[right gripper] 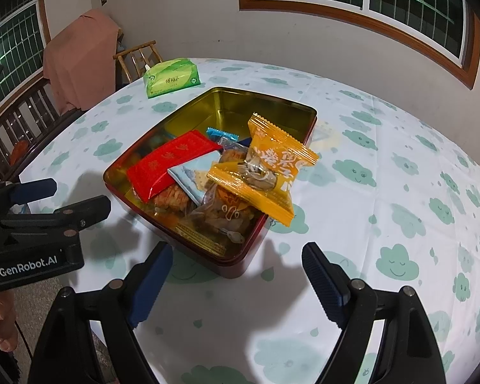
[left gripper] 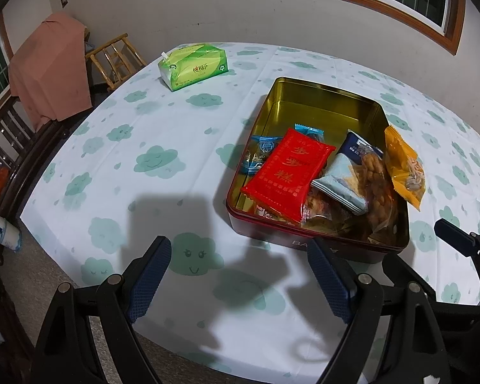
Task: Organize snacks
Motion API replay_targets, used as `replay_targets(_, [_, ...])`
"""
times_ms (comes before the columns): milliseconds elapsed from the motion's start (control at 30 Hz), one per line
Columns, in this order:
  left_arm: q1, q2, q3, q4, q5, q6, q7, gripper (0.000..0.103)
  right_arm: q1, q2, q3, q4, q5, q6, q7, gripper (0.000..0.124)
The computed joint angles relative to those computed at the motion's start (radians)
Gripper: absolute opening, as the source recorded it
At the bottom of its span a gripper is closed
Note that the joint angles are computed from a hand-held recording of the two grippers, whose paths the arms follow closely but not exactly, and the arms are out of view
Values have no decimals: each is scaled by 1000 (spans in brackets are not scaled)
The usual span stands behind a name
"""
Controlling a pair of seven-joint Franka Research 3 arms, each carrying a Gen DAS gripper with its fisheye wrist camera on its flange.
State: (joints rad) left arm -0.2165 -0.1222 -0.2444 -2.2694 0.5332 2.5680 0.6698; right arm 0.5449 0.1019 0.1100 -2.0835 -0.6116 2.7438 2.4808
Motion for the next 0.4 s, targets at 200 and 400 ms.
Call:
replay_targets(200, [-3, 5, 5, 0, -29, 14, 16, 85, 0, 2, -1, 0, 4, 2, -2, 85])
replay_targets(400, [-4, 7, 4, -1, -35, 23, 30, 85, -1, 1, -2, -3, 4, 5, -4, 85])
